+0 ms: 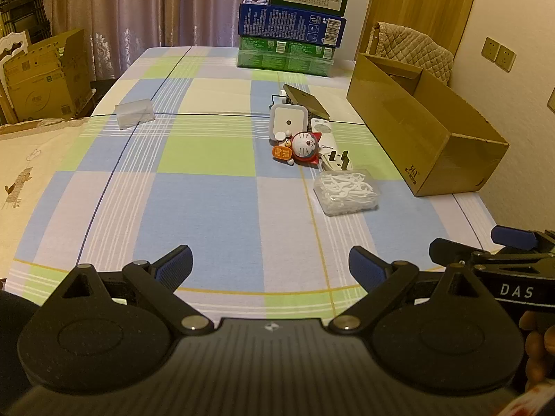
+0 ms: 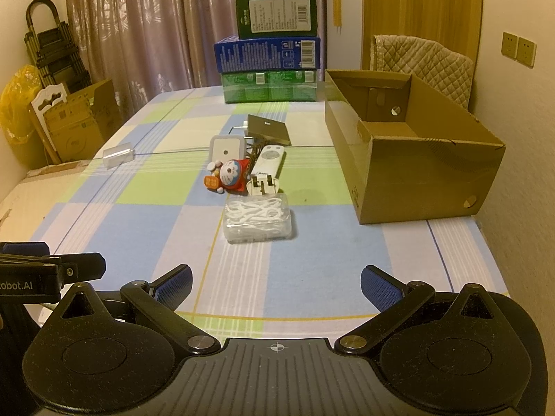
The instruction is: Organize rigid objects
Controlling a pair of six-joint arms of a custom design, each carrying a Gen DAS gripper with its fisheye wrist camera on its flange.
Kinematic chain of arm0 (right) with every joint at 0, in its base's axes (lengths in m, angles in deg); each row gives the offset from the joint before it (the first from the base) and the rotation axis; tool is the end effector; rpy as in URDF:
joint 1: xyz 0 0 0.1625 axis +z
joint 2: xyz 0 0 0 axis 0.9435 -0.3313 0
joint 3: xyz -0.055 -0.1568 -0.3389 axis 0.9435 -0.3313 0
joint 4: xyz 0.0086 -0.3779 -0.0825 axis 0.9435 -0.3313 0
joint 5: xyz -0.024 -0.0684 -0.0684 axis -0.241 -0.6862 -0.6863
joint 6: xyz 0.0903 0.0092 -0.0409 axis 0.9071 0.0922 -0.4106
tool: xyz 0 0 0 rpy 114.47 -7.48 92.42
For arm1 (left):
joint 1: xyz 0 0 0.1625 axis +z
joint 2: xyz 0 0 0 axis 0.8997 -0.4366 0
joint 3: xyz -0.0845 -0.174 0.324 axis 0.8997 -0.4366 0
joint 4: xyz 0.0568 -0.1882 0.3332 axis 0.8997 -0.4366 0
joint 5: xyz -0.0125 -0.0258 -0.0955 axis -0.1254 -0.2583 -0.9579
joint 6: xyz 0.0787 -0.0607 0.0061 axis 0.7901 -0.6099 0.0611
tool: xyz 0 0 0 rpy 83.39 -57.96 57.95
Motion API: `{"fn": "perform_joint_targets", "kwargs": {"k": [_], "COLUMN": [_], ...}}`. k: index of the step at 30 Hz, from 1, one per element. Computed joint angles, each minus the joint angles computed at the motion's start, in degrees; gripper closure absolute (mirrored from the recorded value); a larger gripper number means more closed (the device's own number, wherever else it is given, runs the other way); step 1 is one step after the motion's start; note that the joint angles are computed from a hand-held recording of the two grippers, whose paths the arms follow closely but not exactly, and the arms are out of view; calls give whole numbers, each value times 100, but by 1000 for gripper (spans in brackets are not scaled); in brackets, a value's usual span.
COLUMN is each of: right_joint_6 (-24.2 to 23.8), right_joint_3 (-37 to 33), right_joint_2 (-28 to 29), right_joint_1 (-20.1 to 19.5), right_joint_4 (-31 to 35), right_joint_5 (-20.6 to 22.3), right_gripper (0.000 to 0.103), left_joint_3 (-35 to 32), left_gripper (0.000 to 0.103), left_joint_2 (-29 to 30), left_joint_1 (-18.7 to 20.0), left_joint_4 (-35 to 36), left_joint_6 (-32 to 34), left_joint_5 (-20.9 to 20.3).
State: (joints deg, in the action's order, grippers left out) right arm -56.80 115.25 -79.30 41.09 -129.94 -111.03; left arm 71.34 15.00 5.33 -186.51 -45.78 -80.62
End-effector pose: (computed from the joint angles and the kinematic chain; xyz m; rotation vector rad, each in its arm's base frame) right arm 0.3103 -0.6392 0.0297 0.0231 -2.1158 1.0986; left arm -0.1018 -0.7555 0.2649 1.0024 2.4806 -0.6003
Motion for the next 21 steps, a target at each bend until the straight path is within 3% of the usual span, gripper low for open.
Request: {"fn": "perform_joint_targets", "kwargs": {"k": [21], "right_joint_6": [2], "right_joint_3": [25], "right_joint_2": [1], "right_joint_1": [-14], "right_joint_4": [0], "right_joint_5": [15], "right_gripper": [2], "left_joint_3": [-20], "left_gripper": [8], "left_joint_2": [1], "left_joint_1": [15], "left_joint_4": [34], "left_joint_6": [-20], "left_joint_5": [-20]}}
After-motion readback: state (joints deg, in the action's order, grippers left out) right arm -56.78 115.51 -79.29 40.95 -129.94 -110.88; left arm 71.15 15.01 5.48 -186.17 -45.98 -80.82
